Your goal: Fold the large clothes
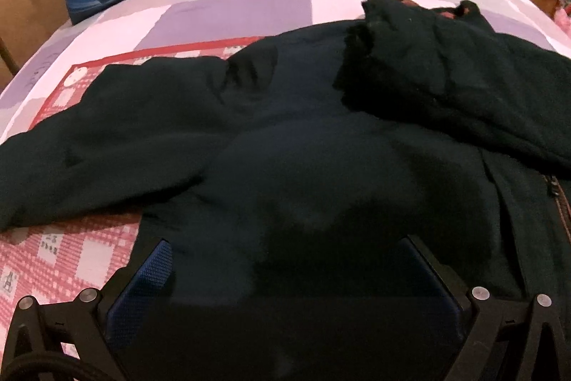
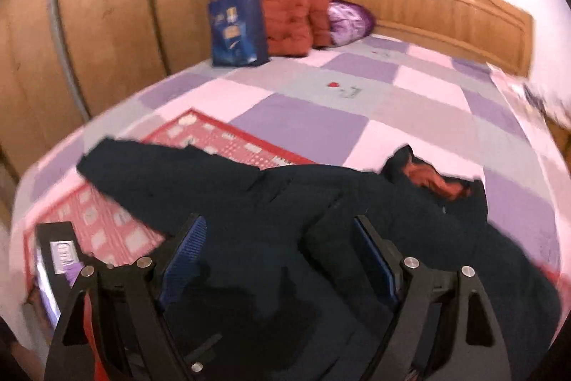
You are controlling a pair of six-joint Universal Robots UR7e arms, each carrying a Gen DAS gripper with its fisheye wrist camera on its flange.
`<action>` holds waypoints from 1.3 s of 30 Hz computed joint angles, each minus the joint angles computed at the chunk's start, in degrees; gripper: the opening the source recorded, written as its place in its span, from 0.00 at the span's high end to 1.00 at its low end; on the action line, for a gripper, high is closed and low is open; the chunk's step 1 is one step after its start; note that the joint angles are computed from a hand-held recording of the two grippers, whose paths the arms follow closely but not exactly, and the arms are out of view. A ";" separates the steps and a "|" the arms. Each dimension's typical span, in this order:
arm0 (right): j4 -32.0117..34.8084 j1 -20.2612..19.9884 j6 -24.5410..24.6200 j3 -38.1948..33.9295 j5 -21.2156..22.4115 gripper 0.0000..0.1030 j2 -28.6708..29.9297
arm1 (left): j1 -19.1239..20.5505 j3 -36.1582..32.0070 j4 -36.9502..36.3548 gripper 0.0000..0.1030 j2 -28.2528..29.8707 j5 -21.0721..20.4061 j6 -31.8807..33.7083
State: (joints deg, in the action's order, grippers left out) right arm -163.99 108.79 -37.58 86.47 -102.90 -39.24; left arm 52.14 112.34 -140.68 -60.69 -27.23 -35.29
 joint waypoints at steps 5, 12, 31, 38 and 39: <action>-14.84 -2.85 0.46 7.64 -11.16 0.17 -3.92 | 1.02 -0.85 -4.30 0.00 0.46 -0.79 2.37; -20.24 -8.58 -3.36 10.69 -27.06 0.17 -7.49 | 3.08 -5.92 -11.30 0.00 4.27 -4.59 4.75; -23.98 -12.76 -5.52 19.81 -23.27 0.17 -13.92 | 8.98 -34.20 0.46 0.00 17.57 -14.23 12.42; -25.58 -13.31 -6.86 21.08 -22.49 0.17 -15.38 | 11.06 -41.87 6.50 0.03 23.18 -15.66 18.11; -25.74 -13.53 -6.71 21.48 -22.76 0.17 -15.74 | 11.35 -43.17 8.88 0.12 24.17 -15.93 18.28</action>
State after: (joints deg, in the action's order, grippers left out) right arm -189.73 95.26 -44.29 107.95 -125.65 -54.98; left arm 63.49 69.17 -131.80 -36.52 -43.16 -17.01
